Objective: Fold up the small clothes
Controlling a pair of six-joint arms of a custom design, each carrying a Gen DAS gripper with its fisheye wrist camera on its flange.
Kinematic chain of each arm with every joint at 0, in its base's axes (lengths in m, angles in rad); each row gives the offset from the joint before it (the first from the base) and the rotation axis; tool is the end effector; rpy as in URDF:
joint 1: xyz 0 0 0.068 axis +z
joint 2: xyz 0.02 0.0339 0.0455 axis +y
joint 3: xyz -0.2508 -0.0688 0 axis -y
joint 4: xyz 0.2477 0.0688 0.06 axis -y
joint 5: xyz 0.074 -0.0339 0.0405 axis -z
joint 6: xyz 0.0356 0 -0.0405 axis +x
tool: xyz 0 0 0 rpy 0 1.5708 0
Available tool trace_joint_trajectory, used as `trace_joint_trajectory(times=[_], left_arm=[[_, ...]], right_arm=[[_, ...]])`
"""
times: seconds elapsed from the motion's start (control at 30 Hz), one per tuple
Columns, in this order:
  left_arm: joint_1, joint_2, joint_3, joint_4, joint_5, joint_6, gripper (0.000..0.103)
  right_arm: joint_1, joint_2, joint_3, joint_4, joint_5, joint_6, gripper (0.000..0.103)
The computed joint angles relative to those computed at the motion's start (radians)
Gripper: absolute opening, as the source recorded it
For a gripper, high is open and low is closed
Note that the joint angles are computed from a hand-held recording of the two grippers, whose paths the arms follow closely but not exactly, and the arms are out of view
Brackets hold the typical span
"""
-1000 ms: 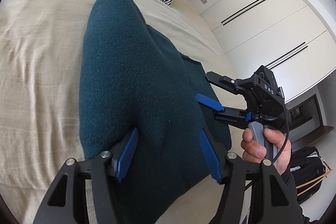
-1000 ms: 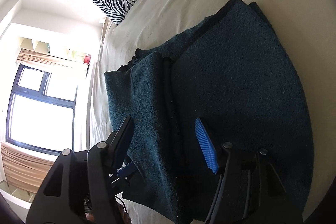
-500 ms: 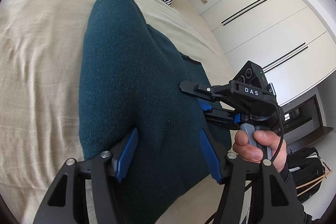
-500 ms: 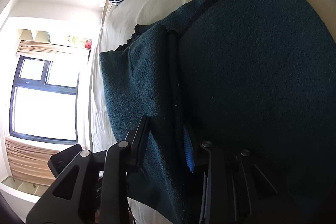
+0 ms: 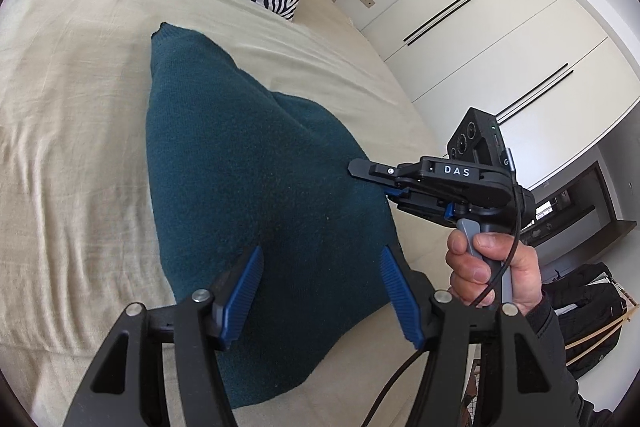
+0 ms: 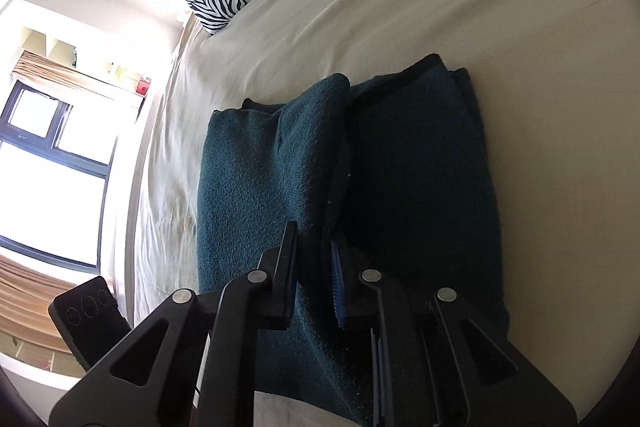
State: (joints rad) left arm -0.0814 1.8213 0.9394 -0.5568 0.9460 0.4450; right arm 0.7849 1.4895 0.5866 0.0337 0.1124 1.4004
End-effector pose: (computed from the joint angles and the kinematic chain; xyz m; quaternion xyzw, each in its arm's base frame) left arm 0.2951 -0.0530 0.1094 0.2601 0.8499 -0.4365 0.1400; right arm 0.1944 0.1885 0.1226 0.3024 0.8877 0.2804 0.2047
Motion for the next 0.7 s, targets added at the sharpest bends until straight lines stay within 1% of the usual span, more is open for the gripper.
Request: trace_joint_trajectory(times=[0.07,0.2,0.3,0.37,0.43,0.53,0.6,0.7], left_arm=[[-0.018,-0.013,-0.008,0.004,-0.003,-0.006,0.065],[-0.063,-0.024,-0.022,0.036,-0.028,-0.036,0.065],[-0.084,-0.024,-0.021,0.049,-0.041,-0.053,0.065],[-0.089,-0.043,-0.031,0.048,-0.045,-0.057,0.064],[-0.096,-0.064,-0.040,0.047,-0.051,-0.059,0.065],[-0.109,-0.059,-0.020,0.048,-0.061,-0.074,0.064],[-0.118,-0.054,-0.004,0.056,-0.065,-0.093,0.064],[-0.135,-0.067,0.014,0.092,-0.094,-0.117,0.064]], right_arm=[[-0.024,-0.060,-0.045,-0.043,-0.006,0.001,0.013],[-0.041,-0.170,-0.140,-0.076,-0.007,0.024,0.013],[-0.037,-0.190,-0.181,-0.075,-0.017,0.034,0.013],[-0.035,-0.197,-0.207,-0.047,-0.017,0.036,0.013],[-0.026,-0.217,-0.215,-0.053,-0.002,0.044,0.013],[-0.013,-0.194,-0.237,-0.030,-0.004,0.044,0.014],[-0.017,-0.140,-0.244,0.021,-0.011,0.039,0.014],[0.018,-0.152,-0.305,0.114,0.030,0.093,0.014]])
